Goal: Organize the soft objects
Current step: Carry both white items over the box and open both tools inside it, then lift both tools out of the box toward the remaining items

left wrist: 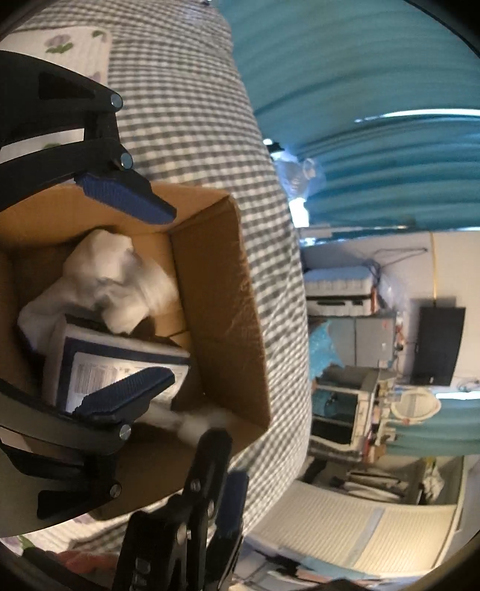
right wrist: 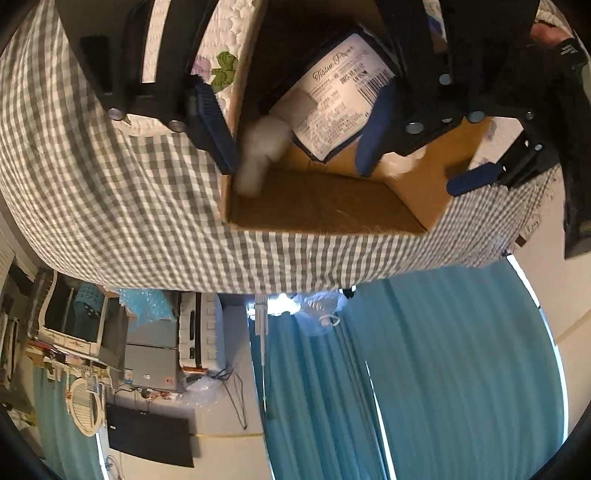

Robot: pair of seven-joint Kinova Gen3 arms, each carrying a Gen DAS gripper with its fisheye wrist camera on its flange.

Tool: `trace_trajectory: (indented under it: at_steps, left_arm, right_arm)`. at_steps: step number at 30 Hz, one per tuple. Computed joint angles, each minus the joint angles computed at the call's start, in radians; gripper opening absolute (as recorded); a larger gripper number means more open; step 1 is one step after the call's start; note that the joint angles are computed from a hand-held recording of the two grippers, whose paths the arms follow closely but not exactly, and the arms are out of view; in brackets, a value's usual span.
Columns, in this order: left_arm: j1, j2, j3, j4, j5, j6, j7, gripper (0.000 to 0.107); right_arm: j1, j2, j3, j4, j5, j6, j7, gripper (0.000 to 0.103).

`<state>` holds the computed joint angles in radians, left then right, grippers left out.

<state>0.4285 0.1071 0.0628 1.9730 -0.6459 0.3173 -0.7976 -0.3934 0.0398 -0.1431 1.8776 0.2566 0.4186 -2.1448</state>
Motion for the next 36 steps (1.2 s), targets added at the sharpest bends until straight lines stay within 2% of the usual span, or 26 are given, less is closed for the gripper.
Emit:
trace_trajectory:
  at_steps: [3,5,11,13,15,17,19,24,28,32,36]
  left_arm:
    - [0.029,-0.037,0.009,-0.014,-0.057,0.076,0.061,0.081]
    - [0.017,-0.079,0.036,-0.01,-0.071,0.106,0.078,0.081]
    - [-0.031,-0.268,0.137,-0.018,-0.06,0.225,0.082,0.081]
    - [-0.049,-0.344,0.178,-0.021,-0.059,0.269,0.088,0.083]
    - [-0.071,-0.424,0.216,-0.015,-0.051,0.301,0.093,0.101]
    - [-0.093,-0.502,0.252,-0.002,-0.045,0.32,0.091,0.102]
    - [-0.111,-0.554,0.292,-0.017,-0.022,0.378,0.067,0.102]
    - [-0.155,-0.689,0.352,0.0,0.053,0.449,0.023,0.102]
    - [-0.187,-0.763,0.39,0.054,0.108,0.468,-0.018,0.102]
    - [-0.233,-0.787,0.42,0.105,0.175,0.485,-0.048,0.102]
    - [-0.26,-0.793,0.415,0.191,0.247,0.449,-0.075,0.102]
  right_arm:
    - [-0.014,-0.044,-0.014,-0.012,0.068,0.053,-0.067,0.07]
    - [-0.011,-0.086,-0.034,-0.021,0.098,0.093,-0.095,0.071]
    - [0.024,-0.239,-0.137,-0.089,0.132,0.256,-0.132,0.074]
    - [0.038,-0.288,-0.179,-0.118,0.135,0.313,-0.139,0.078]
    - [0.053,-0.336,-0.217,-0.14,0.129,0.36,-0.138,0.082]
    - [0.064,-0.38,-0.246,-0.165,0.103,0.408,-0.126,0.088]
    - [0.058,-0.42,-0.252,-0.184,0.053,0.435,-0.093,0.095]
    - [0.121,-0.511,-0.364,-0.207,0.013,0.53,-0.077,0.097]
    - [0.166,-0.562,-0.422,-0.178,-0.047,0.552,-0.072,0.097]
    - [0.179,-0.598,-0.452,-0.086,-0.124,0.523,-0.075,0.097]
    - [0.197,-0.596,-0.505,0.001,-0.181,0.48,-0.103,0.097]
